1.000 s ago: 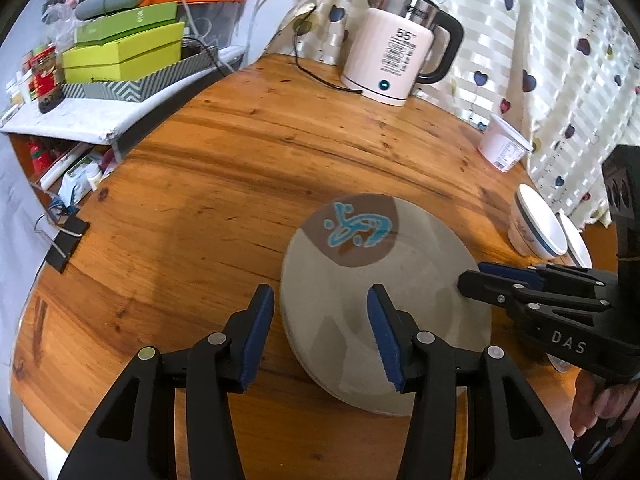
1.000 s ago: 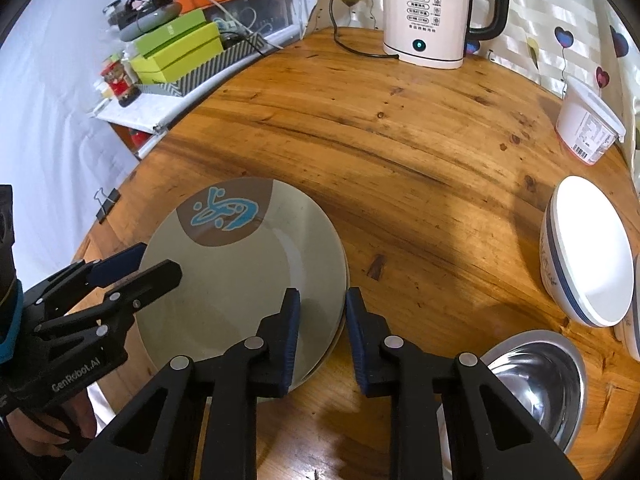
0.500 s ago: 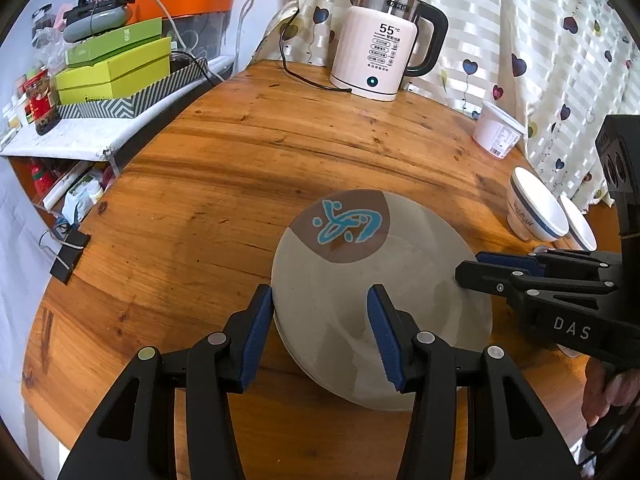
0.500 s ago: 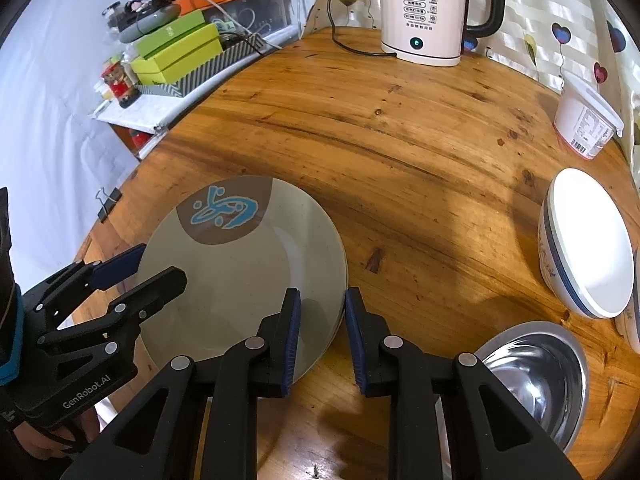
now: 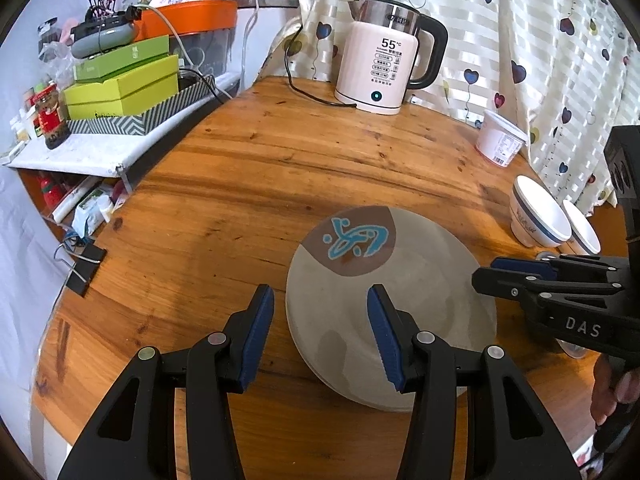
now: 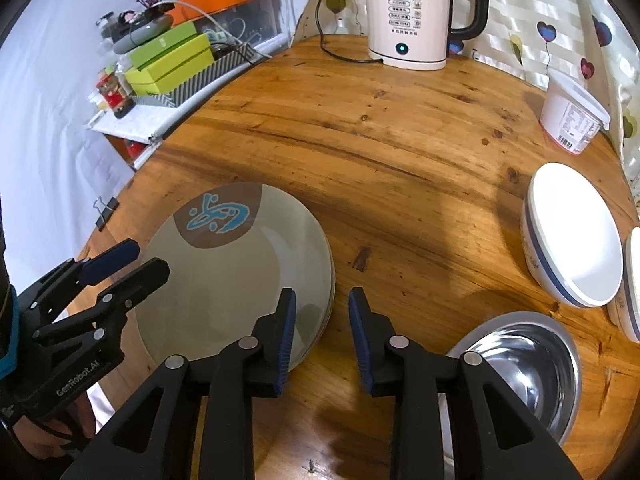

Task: Organize plates and bowls
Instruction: 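Pull both grippers back from the plate stack, then move both grippers over the stainless steel bowl toward the white bowls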

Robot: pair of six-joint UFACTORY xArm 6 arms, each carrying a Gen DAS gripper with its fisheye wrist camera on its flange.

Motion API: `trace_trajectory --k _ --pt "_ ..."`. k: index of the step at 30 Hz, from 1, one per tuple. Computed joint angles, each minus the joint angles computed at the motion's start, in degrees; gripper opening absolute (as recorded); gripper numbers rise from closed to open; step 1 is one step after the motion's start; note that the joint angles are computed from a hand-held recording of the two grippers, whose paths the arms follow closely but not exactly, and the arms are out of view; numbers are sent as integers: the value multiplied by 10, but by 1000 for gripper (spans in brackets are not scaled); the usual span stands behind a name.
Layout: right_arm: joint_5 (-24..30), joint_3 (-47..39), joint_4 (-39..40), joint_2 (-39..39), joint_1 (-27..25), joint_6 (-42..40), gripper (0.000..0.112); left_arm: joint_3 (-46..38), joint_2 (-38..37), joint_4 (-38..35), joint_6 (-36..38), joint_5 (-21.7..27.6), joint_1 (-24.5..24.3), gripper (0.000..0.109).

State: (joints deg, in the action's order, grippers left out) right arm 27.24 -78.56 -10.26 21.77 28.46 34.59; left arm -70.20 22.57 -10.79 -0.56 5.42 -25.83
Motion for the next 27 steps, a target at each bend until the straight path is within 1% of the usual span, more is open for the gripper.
trace_trajectory --k 4,6,11,17,24,27 --pt "-13 19 -21 -17 3 18 35 6 -6 14 -9 -4 0 50" --pt "-16 27 -34 -25 4 28 38 11 -11 38 -30 -8 2 50" --pt "-25 49 -63 -48 7 52 42 21 -23 82 -66 -16 1 50" --pt "-40 79 -97 -79 9 84 46 31 -40 97 -78 -22 -6 50" --pt "-62 131 -128 -129 9 127 47 43 -59 127 -109 -30 -18 50" --pt "-73 159 -156 -156 8 157 47 48 -68 136 -118 -33 -25 50"
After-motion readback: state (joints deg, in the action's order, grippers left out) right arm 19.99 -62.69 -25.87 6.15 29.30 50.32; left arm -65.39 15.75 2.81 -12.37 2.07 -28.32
